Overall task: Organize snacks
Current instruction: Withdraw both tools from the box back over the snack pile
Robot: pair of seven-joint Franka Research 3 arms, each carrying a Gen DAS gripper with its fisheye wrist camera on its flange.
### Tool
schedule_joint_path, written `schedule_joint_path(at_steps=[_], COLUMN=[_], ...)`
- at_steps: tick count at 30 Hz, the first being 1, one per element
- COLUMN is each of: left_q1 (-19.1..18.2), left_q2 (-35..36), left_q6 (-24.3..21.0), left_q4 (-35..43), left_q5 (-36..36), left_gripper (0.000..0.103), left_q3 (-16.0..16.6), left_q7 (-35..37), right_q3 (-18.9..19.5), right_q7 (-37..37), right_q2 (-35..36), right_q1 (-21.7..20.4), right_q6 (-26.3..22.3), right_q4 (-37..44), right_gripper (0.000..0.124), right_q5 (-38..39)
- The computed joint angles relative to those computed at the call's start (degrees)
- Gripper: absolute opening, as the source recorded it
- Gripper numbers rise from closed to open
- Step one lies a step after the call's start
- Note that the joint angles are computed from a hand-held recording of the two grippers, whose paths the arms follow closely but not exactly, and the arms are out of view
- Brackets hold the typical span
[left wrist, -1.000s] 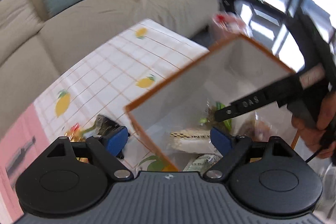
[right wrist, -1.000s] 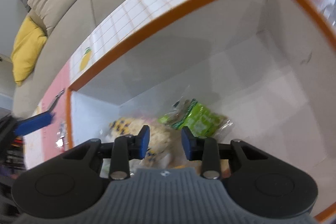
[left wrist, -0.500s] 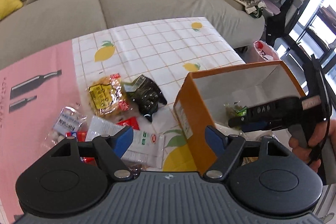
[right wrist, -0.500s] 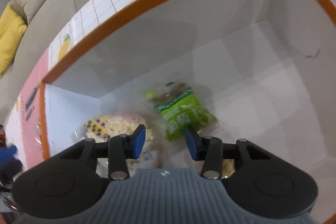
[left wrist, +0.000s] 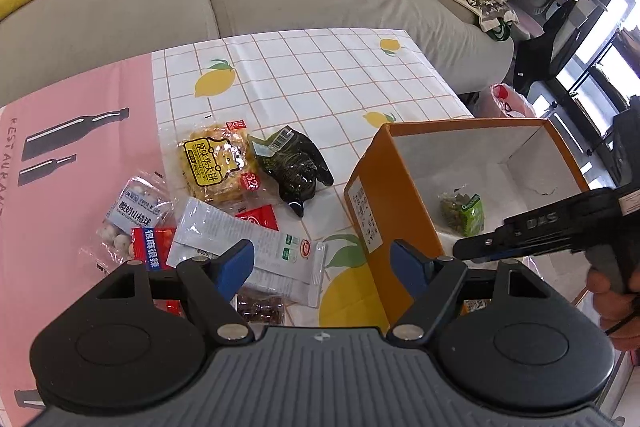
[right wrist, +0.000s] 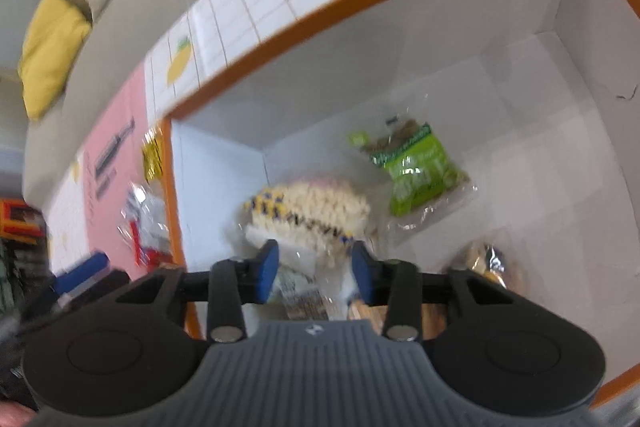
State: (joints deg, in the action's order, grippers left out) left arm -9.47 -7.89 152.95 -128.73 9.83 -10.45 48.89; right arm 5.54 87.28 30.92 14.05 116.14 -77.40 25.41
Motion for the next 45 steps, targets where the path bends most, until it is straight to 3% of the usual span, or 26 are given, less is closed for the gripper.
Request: schedule_joint_path(at_steps=[6, 12, 17, 22, 29, 36, 45], left_q1=[0.04, 0.17, 0.01, 0.09, 0.45, 0.25, 0.16], left_q2=[-0.89, -1.06, -0.83, -0.91, -1.56, -3.02, -9.91], left_q6=[-0.12, -0.32, -0.05, 0.07, -0.8, -1.43, -2.61], left_q4=[-0.87, -1.73, -2.33, -2.44, -2.76, -3.89, -7.33], left_q5=[-0.38, -1.02, -2.23, -2.35, -1.31, -0.71, 1.7], left_gripper=[0.091, 0.091, 0.091, 0.091, 0.091, 0.089, 0.083], left_q3=[0.15, 0.45, 0.52, 0.44, 0.38, 0.19, -0.47], left_q7=[0.14, 0.0, 0.35, -0.06, -1.24, -1.96, -5.39], right_q3=[-0.6, -0.31, -1.57, -4.56, -3.71, -2.93, -3.36], right_q7=[-0.41, -1.25, -3.87, 1.06, 2.97, 2.66, -0.59], right_q2=[3.29, 4.3, -0.93, 0.2, 5.14, 4.48, -6.02], right_q1=[2.07, 2.7, 2.05, 4.14, 3.46, 2.71, 4.99], right_q6=[1.64, -0.19, 6.4, 11.78, 11.08, 5.6, 16.72], right_q4=[2.75, 5.4, -0.6, -0.55, 3.37, 3.72, -9.35], right_gripper=[0.02, 0.029, 0.029, 0.041, 0.033, 0.031, 0.041], right_q5=[-3.95, -5.84, -6.95, -14.32, -15.19, -13.93, -18.21])
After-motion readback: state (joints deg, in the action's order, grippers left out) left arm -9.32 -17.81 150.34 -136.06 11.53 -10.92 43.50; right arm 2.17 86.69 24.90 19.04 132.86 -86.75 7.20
